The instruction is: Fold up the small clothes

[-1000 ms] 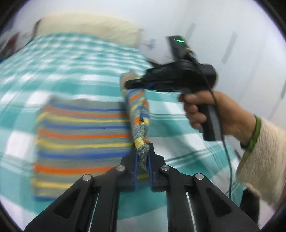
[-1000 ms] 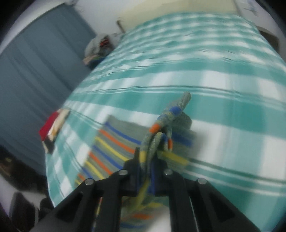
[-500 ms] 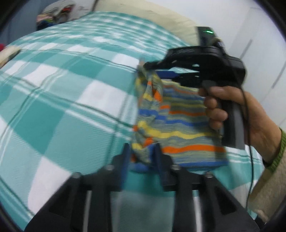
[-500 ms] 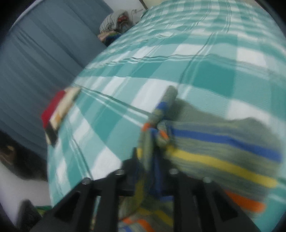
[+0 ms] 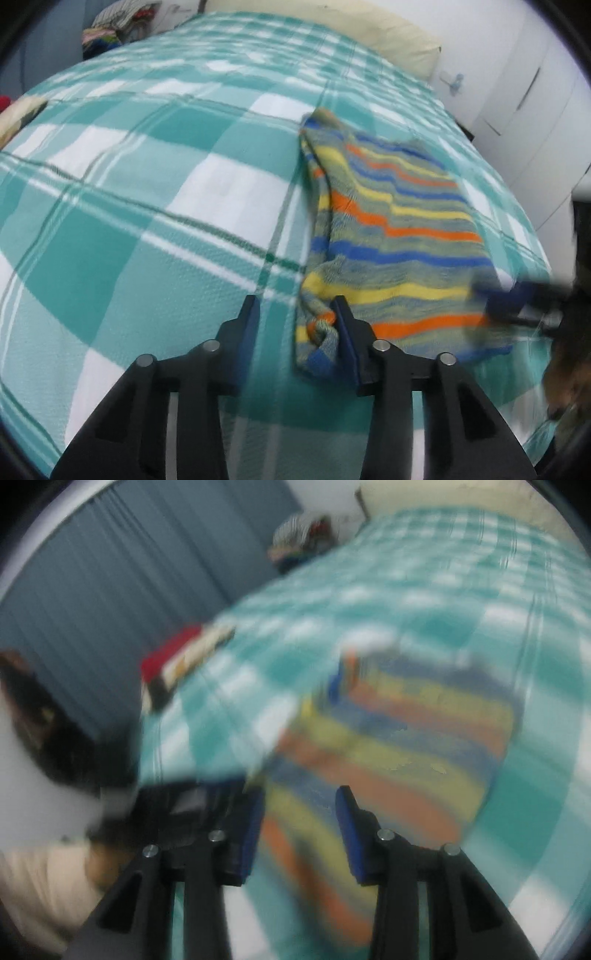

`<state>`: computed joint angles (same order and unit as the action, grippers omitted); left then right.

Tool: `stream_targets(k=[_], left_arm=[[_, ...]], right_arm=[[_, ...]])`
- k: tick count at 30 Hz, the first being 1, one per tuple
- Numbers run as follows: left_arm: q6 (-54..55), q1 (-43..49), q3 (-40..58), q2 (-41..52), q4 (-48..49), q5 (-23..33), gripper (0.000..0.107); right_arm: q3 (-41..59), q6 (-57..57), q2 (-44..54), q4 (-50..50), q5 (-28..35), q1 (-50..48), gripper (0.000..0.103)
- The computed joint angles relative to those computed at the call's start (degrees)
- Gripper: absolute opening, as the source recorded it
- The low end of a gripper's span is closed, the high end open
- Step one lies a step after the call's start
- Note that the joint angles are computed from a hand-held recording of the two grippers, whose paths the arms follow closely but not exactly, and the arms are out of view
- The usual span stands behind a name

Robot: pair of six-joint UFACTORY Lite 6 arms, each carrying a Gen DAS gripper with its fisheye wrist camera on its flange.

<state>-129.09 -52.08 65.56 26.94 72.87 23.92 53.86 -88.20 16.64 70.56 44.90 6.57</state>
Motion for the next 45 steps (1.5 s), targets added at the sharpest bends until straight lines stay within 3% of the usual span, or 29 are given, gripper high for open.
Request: stream_targets(k=[3, 6, 9, 12, 15, 17, 19, 22, 25, 28, 30, 32, 34, 35, 36, 37, 39, 41, 42, 44, 45], left_arm=[[9.0, -0.3, -0.7, -3.3, -8.2, 1.9, 0.058], [11.2, 1.6, -1.2, -8.7, -6.3, 1.2, 0.078], [27.7, 7.0, 8.2, -4.8, -14.8, -2.5, 0.093], [45.7, 12.8, 21.9, 7.1, -28.6, -3.9, 0.093], [57.3, 16.0, 33.4, 19.5, -40.3, 1.3, 0.089], [55.5, 16.8, 32.7, 21.5, -38.1, 0.7, 0.088], [50.7, 15.9, 28.3, 17.9, -32.3, 1.1, 0.087], [48.0, 15.1, 18.5, 8.5, -29.9, -3.2, 0.087], [47.4, 12.8, 9.2, -0.5, -30.4, -9.1, 0.092], [56.7, 8.6, 11.7, 2.8, -37.9, -2.6, 0.092], [62.5, 6.5, 12.9, 5.9, -42.4, 1.4, 0.089], [59.3, 4.7, 8.5, 1.9, -38.3, 1.1, 0.088], [56.7, 5.2, 3.5, -4.0, -35.4, -2.5, 0.091], [58.0, 6.4, 2.7, -5.7, -36.6, -4.4, 0.093], [61.6, 8.7, 3.1, -6.4, -40.2, -6.8, 0.096], [67.6, 10.7, 4.6, -5.4, -46.2, -8.2, 0.096], [79.0, 14.4, 8.5, -0.6, -58.1, -12.5, 0.096], [89.0, 15.7, 15.0, 6.8, -70.1, -13.4, 0.09], [94.6, 16.1, 18.3, 9.5, -76.1, -12.3, 0.077], [106.2, 17.0, 25.9, 16.1, -88.1, -10.9, 0.071], [112.2, 16.8, 27.2, 17.3, -94.1, -11.6, 0.062]], right_arm=[[-8.5, -4.9, -0.8, 0.4, -7.1, 2.0, 0.04], [-9.7, -5.5, -4.9, 0.9, -2.8, -1.6, 0.04], [-2.2, -3.9, -3.9, 1.7, -2.2, -3.8, 0.041], [13.1, 2.7, 6.5, 0.2, -4.3, -3.5, 0.041], [27.6, 12.3, 19.0, -3.0, -7.4, -2.3, 0.041], [36.6, 22.4, 29.0, -9.1, -9.1, -1.1, 0.039], [38.3, 24.1, 31.7, -9.3, -11.0, -0.5, 0.036], [27.1, 12.8, 22.5, 1.5, -13.1, -0.9, 0.037], [12.1, 1.9, 8.6, 7.6, -10.0, -2.6, 0.039], [-0.1, -3.2, -1.3, 6.4, -7.2, -2.6, 0.048], [-7.0, -4.5, -4.4, 5.1, -10.4, -0.6, 0.049], [-13.5, -6.2, -8.3, 4.5, -13.8, 0.0, 0.049], [-17.4, -4.9, -13.8, 1.4, -9.4, -4.2, 0.053], [-16.8, -4.2, -14.4, 0.8, -6.8, -6.4, 0.063], [-16.4, -4.8, -15.0, 2.1, -3.3, -9.9, 0.075], [-15.2, -6.1, -13.9, 4.6, -1.5, -12.4, 0.078], [-7.9, -4.6, -6.6, 7.8, -0.7, -14.7, 0.078], [1.6, 0.6, 3.9, 8.3, 0.0, -14.5, 0.078], [5.5, 2.6, 8.6, 9.0, 0.7, -13.9, 0.076], [14.0, 7.4, 18.3, 8.5, 1.5, -12.2, 0.066], [17.7, 9.3, 22.7, 9.0, 1.3, -10.6, 0.059]])
